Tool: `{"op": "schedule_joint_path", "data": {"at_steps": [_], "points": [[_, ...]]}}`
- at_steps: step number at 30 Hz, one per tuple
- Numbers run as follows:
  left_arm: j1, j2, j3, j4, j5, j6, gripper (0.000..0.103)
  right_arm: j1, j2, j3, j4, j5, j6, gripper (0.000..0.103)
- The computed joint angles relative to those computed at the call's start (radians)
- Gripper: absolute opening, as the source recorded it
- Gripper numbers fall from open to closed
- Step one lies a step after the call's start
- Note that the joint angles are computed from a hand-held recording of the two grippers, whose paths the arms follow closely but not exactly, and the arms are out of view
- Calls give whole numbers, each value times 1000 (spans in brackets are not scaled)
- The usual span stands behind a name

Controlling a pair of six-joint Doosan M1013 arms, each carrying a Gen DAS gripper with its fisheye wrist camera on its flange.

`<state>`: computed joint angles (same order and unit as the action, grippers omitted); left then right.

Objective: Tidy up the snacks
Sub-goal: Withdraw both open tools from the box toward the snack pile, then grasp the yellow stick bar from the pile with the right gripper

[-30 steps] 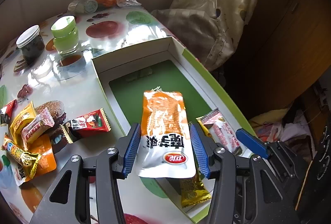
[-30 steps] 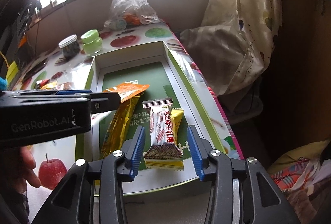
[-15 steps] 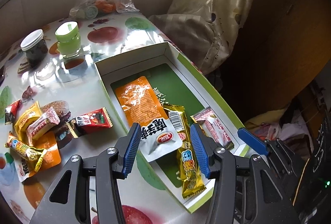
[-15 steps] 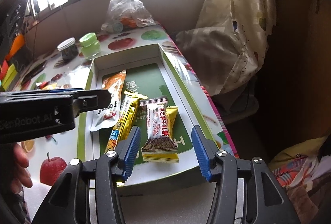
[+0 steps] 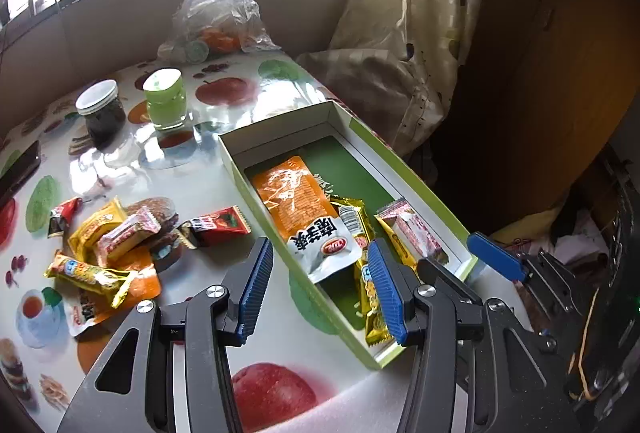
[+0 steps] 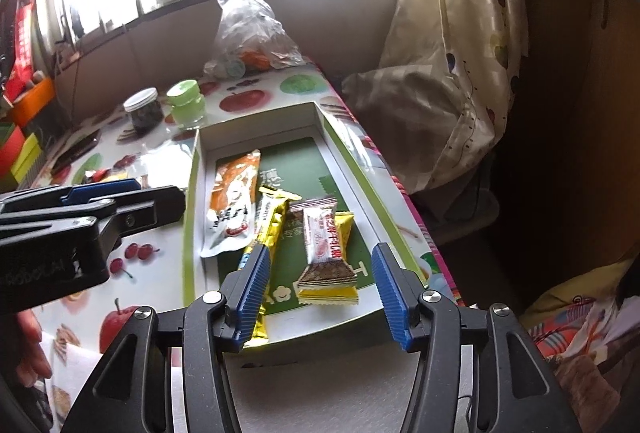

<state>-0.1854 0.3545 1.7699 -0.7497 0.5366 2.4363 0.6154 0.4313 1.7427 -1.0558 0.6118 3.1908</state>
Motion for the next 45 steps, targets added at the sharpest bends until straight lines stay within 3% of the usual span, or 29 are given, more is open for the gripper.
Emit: {"op": "schedule_joint_path", "data": {"at_steps": [16,27,29,36,45], "points": [[64,-49,64,-62,-47,78,51,29,21,-45,-21,-36,-39,53],[127,-53,86,-84,-72,71,51,37,59,-104,2,-113,-134,53],[136,-54,93,-55,-106,29,51,39,74,-123,30,-116,-170,53],[182,-31,84,-18,-98,-45,51,42,112,-175,132,-153,-314,53],[236,-8,71,21,-115,-115,51,47,179,-280,363,-175,-650,53]]}}
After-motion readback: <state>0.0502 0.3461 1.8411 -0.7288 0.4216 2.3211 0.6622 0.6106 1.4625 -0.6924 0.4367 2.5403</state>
